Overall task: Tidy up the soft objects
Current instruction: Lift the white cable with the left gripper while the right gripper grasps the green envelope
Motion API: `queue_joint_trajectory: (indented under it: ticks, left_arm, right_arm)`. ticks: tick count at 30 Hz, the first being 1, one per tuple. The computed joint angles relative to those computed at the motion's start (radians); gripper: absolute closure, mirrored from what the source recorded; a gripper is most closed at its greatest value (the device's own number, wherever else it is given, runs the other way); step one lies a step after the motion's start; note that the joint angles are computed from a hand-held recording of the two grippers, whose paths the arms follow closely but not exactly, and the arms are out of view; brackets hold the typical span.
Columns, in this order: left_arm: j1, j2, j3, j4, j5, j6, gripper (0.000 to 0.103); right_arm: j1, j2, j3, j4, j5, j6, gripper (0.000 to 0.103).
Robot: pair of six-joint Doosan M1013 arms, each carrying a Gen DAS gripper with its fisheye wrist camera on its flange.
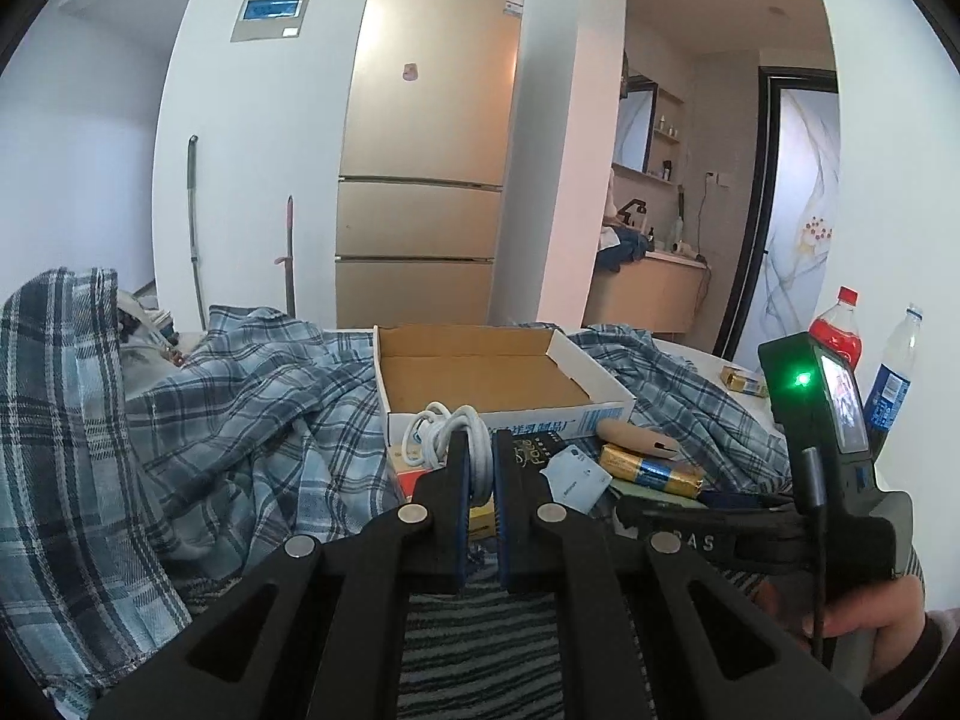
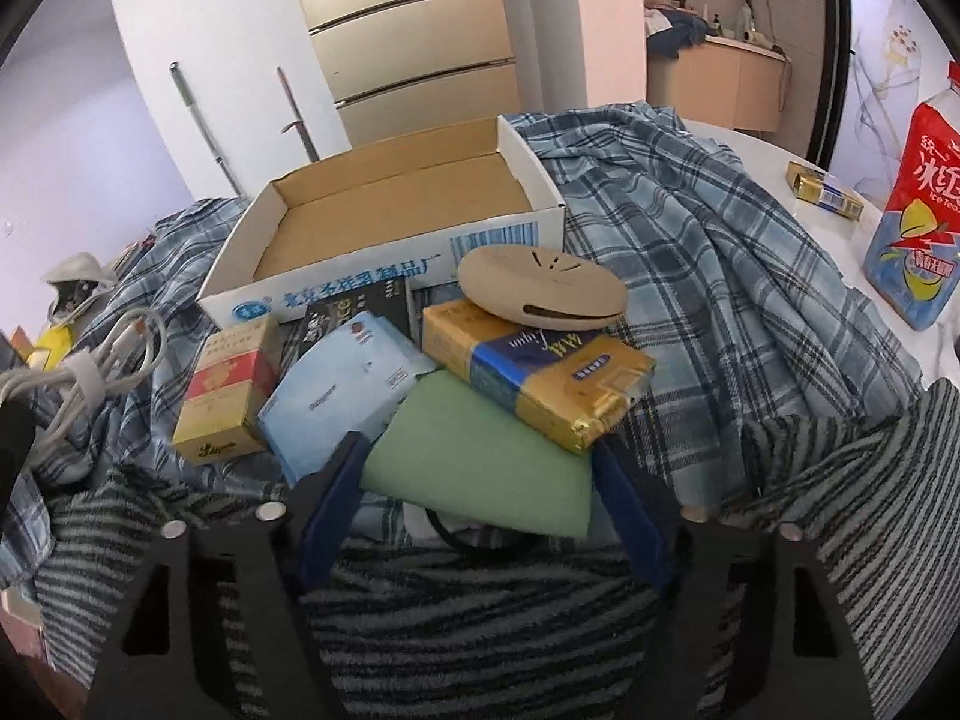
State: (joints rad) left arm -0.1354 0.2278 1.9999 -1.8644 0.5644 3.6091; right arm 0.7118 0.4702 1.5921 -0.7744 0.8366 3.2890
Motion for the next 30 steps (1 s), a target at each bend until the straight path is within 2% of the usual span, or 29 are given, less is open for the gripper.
queue_joint_trajectory:
  ticks: [5,11,15,17,20,26,30]
  left_arm:
    - [0.001,-0.001,0.002,-0.009,0.008,0.010,0.096]
    - [0.001,-0.010,0.018,-0.067,0.033,0.089,0.096]
    - [0.003,-0.014,0.027,-0.108,0.048,0.134,0.096]
    - [0.003,-0.015,0.028,-0.112,0.047,0.140,0.096]
    - [0.003,-0.015,0.028,-0.113,0.048,0.139,0.096]
    - [0.003,-0.015,0.028,-0.102,0.047,0.131,0.096]
    - [0.004,-0.013,0.027,-0.096,0.050,0.131,0.096]
  right_arm:
    - [0.018,-0.014,0.021,-0.043,-0.012,0.013,0.030]
    - [0.063,-0.035,0.078,-0.308,-0.048,0.161,0.031]
    - [0.095,-0.038,0.095,-0.473,-0.010,0.260,0.032]
    - [0.104,-0.036,0.092,-0.496,0.019,0.268,0.032]
    - [0.109,-0.037,0.096,-0.527,0.020,0.287,0.032]
    - [0.105,-0.034,0.071,-0.329,0.025,0.098,0.032]
    - [0.079,-0.046,0.078,-0.179,-0.025,0.034,0.029]
